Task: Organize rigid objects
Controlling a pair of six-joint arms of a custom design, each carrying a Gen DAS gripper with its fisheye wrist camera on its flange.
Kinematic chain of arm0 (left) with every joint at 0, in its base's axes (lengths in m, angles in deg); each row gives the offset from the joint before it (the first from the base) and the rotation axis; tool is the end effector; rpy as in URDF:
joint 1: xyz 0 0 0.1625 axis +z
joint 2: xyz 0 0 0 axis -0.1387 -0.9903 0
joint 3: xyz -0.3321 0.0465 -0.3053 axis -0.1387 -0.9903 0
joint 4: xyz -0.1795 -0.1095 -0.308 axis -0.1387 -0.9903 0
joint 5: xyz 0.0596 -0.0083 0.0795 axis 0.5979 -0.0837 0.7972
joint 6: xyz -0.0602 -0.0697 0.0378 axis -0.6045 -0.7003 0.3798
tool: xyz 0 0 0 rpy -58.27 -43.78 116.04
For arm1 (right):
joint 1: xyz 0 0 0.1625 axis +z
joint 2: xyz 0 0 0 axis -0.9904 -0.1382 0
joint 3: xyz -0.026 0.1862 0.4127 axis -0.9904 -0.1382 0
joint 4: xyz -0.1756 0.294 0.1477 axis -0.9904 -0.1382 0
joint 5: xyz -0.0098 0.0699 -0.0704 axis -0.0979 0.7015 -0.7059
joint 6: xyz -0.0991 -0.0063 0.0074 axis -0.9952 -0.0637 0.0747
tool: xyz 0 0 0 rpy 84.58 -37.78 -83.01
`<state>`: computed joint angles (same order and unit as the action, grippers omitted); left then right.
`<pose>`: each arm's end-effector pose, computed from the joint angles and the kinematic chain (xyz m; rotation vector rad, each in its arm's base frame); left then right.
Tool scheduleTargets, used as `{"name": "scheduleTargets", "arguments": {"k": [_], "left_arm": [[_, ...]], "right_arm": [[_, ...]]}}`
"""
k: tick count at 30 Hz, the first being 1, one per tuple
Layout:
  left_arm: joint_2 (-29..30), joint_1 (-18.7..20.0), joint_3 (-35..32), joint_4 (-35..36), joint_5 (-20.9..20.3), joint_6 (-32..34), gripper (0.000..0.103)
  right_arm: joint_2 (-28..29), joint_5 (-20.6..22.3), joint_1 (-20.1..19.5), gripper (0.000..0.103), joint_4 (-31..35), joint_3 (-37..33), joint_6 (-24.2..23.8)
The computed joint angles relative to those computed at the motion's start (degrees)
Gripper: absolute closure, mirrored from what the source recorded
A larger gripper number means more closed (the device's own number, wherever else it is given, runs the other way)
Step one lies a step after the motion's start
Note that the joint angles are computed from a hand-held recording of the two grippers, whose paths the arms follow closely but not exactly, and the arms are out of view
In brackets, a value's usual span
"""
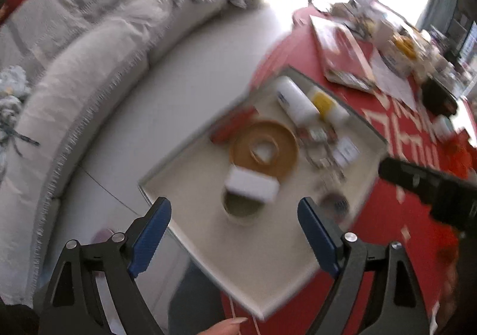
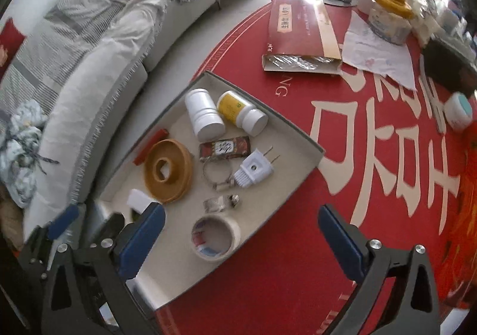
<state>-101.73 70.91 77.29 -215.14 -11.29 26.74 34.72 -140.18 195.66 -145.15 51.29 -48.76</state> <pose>-0.1041 -0.6365 0.2754 0.7081 2.3566 -0.2835 0.3282 -0.5912 0.0454 -0.3510 -2.4551 0.7553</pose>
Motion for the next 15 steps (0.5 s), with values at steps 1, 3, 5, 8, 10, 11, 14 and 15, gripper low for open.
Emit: {"name": "scheduleTargets", "arguments": {"k": [1, 3, 5, 8, 10, 11, 14, 15], "left_arm": [[-0.41, 0.10, -0.29, 2.10, -0.70, -1.23, 0.014], [-0.97, 0.17, -0.81, 6.30, -0.59, -5.00, 0.014], [-1.75, 0.22, -0.62, 8.21, -1.23, -7.34, 0.014], [-2.77, -0.04, 0.06, 9.44, 0.34, -9.50, 0.014], [-3.49, -0.06, 0.35, 9.72, 0.90, -10.32, 0.014], [-3.62, -0.03, 0.22, 9.96, 1.11, -10.61, 0.014], [-4.23, -0.04, 0.23, 10.01, 1.86, -11.18, 0.014], [-4.35, -0.07, 0.20, 9.97, 2.12, -11.32, 0.014]], "right_arm": [[-0.17, 0.28, 0.25, 0.000, -1.09, 0.57, 0.42], [-0.41, -0.01, 0.99, 0.000, -4.44, 2.19, 1.89], [-0.47, 0.51, 1.39, 0.000, -4.29, 1.97, 3.33], [-0.91, 1.85, 1.89, 0.000, 0.72, 1.14, 6.36], [-0.95, 2.55, 2.39, 0.000, 4.73, 0.09, 7.37], [-0.94, 2.56, 2.60, 0.000, 6.68, -0.38, 7.93], [-0.18, 1.24, 3.64, 0.000, 11.84, -2.83, 8.52], [0.02, 1.24, 3.88, 0.000, 12.53, -3.36, 8.45]]}}
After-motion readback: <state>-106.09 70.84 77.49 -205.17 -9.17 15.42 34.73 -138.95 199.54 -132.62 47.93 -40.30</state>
